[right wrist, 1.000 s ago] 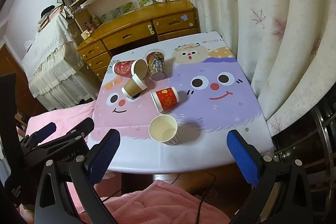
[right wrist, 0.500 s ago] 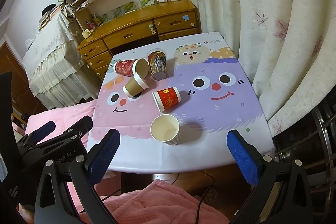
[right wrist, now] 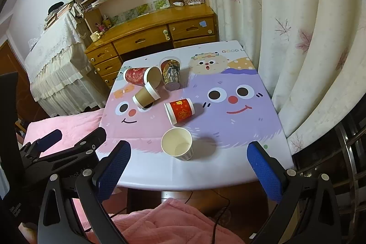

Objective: Flip cup upright

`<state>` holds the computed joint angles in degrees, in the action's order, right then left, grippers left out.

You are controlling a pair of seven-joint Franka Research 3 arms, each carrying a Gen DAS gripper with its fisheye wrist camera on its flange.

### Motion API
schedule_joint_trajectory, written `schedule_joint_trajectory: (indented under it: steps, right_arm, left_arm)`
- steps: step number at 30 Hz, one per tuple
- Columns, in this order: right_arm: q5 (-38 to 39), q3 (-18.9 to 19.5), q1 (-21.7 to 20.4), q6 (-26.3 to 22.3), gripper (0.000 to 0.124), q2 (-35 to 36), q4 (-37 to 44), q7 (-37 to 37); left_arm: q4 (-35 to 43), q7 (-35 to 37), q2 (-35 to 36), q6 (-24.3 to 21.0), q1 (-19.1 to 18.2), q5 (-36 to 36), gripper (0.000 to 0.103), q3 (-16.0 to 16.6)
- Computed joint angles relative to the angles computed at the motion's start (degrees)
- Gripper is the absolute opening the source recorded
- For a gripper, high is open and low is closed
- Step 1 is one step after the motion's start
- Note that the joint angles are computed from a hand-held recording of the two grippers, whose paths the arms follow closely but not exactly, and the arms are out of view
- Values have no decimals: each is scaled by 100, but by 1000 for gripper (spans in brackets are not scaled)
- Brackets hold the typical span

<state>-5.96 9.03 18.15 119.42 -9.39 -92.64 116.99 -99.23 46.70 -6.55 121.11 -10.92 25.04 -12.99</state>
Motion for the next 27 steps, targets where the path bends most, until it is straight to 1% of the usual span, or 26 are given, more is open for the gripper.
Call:
schedule_joint_trajectory:
  steps: [14,27]
  right_arm:
    - [202,-91,-41,-75,103,82,62,-332]
    - [188,-90,9,-108,103,190,164,-306]
  left_arm:
    - [93,-95,85,-88,-26,34,102,-16]
    - [139,-165,118,-147,-24,82,102,3]
